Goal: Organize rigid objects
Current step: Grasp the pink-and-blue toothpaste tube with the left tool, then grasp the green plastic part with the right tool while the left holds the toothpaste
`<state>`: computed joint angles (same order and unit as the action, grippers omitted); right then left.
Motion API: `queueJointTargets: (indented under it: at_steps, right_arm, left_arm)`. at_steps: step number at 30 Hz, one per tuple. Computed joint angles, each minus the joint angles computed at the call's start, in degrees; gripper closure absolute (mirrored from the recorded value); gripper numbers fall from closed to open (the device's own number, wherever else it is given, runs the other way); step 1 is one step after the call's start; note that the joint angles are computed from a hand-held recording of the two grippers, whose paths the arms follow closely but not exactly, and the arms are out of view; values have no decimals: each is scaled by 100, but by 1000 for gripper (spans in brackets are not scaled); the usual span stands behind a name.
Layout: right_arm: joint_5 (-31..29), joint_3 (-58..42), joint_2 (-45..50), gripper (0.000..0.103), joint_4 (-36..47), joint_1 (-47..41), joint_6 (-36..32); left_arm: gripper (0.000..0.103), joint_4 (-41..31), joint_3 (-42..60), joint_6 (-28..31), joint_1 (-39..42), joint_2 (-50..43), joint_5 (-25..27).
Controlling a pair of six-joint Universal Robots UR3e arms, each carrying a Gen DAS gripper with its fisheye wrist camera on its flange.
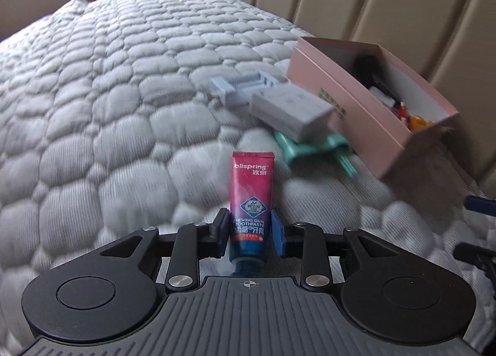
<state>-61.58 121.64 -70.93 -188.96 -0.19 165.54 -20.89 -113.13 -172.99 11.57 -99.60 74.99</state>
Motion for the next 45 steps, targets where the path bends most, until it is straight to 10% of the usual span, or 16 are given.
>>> queueJointTargets:
  at_steps: [12,17,29,45]
  right_arm:
    - [-980,-1047,365,17,160,1064,378]
    - [-1342,-2560,1210,62,923,1681,776]
    - [-3168,-5433,2915,84,2211,2622,898]
    - [-1988,-2337,762,95,1747,1799,138]
  left_arm:
    - [71,950,-2721,-1024,148,2208,160]
    - [71,1343,-3137,-1195,405,2375,-116]
    - [70,1902,-3527,-1407,600,2363,-344]
    - [70,1625,-3035,-1869,-217,2129,233]
